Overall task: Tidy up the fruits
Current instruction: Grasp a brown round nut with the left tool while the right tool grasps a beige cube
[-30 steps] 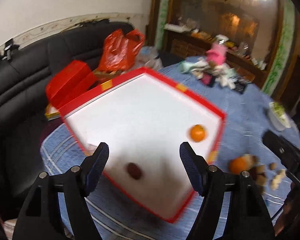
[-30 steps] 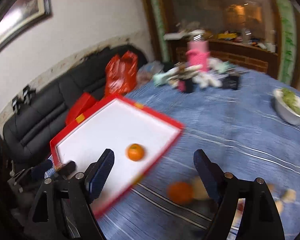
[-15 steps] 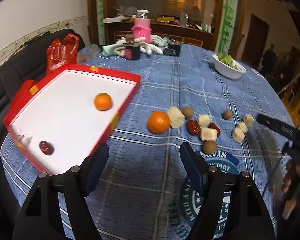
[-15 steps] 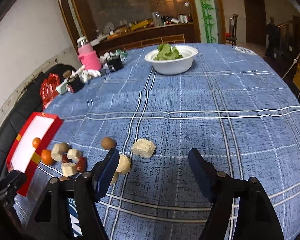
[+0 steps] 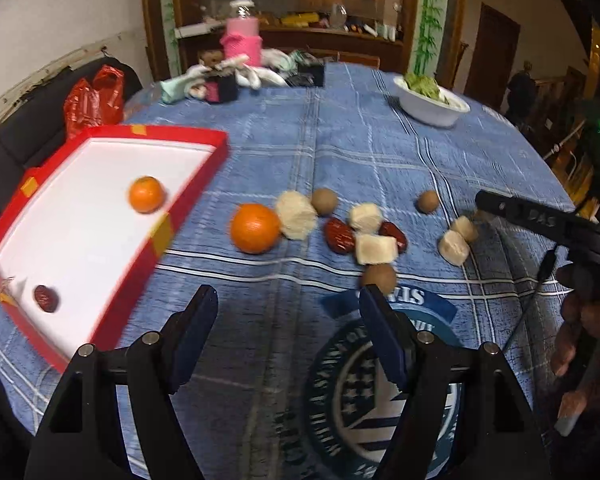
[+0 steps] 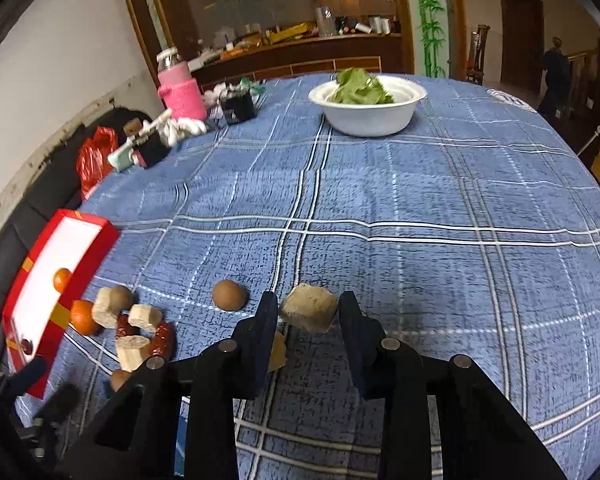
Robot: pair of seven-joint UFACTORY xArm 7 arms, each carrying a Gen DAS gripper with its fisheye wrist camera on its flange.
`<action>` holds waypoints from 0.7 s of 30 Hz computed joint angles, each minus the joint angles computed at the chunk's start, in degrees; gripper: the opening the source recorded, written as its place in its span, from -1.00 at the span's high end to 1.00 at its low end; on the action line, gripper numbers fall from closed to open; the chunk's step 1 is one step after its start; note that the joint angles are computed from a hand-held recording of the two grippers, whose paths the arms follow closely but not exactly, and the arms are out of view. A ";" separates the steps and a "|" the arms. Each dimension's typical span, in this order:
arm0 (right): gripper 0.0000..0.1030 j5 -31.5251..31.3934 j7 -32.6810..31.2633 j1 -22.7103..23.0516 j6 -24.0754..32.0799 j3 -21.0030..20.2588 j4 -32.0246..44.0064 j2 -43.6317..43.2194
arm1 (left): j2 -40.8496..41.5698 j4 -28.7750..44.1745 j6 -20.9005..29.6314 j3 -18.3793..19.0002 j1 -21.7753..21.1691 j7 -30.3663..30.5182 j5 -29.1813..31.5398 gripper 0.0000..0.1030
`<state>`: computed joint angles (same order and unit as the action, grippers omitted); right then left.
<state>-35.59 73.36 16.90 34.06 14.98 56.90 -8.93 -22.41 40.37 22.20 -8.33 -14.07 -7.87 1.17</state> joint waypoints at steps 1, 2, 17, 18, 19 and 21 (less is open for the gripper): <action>0.36 -0.17 0.67 -0.05 -0.86 -0.05 -0.89 -0.94 | 0.77 0.58 0.15 -0.01 -0.76 0.32 -0.59 -0.42; 0.36 -0.78 1.81 -0.26 -1.84 0.15 -2.15 -2.22 | 1.29 0.92 0.18 -0.25 -1.04 0.31 -0.67 -0.42; 0.36 -0.70 1.62 -4.37 -11.65 2.34 -5.61 -4.46 | 7.88 6.16 2.49 -2.08 -1.72 -6.42 3.76 0.60; 0.36 -0.81 1.77 -4.55 -11.72 2.54 -5.74 -4.58 | 6.97 5.41 2.29 -1.27 -2.43 -5.17 2.23 0.60; 0.36 -0.83 1.80 -4.69 -11.81 2.66 -5.79 -4.58 | 6.33 4.87 2.19 -0.97 -2.78 -4.47 1.48 0.60; 0.36 -0.83 1.80 -4.87 -11.65 2.87 -5.77 -4.52 | 3.97 3.03 1.68 0.05 -3.80 -2.25 -0.73 0.60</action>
